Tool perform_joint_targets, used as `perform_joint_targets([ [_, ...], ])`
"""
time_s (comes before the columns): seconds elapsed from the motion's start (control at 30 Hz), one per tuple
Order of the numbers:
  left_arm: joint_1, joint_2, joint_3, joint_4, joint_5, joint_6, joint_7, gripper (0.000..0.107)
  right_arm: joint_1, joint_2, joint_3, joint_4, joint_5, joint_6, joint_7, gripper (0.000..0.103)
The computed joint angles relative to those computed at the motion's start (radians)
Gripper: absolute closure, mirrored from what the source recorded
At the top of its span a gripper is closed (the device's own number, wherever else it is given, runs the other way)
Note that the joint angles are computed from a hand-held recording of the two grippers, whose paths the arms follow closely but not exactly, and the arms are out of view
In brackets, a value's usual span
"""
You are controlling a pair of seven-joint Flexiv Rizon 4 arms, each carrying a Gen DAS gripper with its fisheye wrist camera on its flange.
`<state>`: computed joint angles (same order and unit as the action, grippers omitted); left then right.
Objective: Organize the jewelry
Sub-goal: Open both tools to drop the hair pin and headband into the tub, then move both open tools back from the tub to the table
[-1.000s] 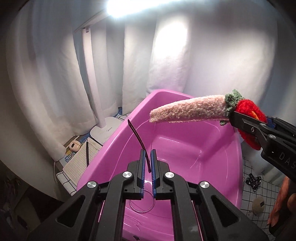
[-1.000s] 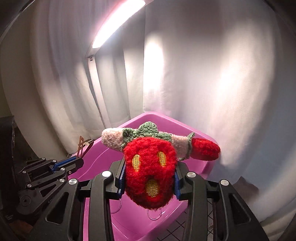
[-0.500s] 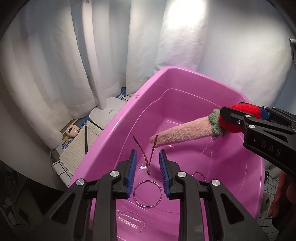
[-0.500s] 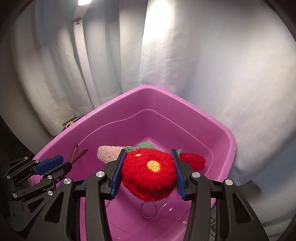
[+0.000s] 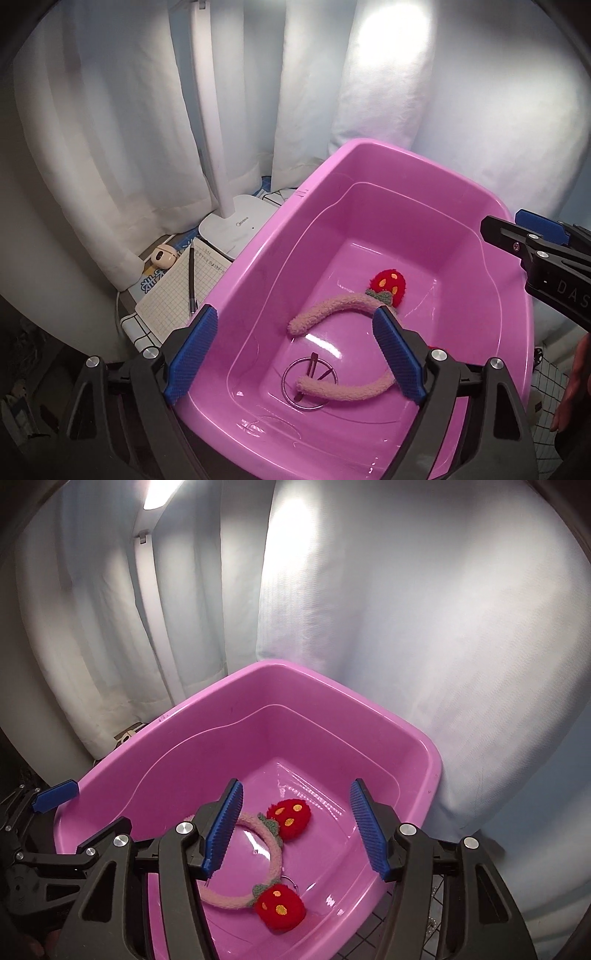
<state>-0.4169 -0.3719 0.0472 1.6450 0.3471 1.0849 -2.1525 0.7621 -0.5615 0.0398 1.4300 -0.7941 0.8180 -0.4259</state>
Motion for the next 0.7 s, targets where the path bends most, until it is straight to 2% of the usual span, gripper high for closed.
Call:
perform_joint_targets([
  [0.23,-0.01,0.034,-0.007,0.027,0.009,0.01,-0.018,0.018,0.001,0.071,0.001,0.106,-0.053,0.054,0.104,0.044],
  [0.4,-0.018,0.061,-0.021,0.045,0.015,0.012,-0.026,0.018,-0.011,0.159,0.016,0.224,-0.136,0.079,0.235,0.044],
  [0.7,-0.053,0.088,-0.065,0.048,0.02,0.017,-0.025,0.016,-0.08,0.342,0.107,0.443,-0.277,0.018,0.481,0.041],
])
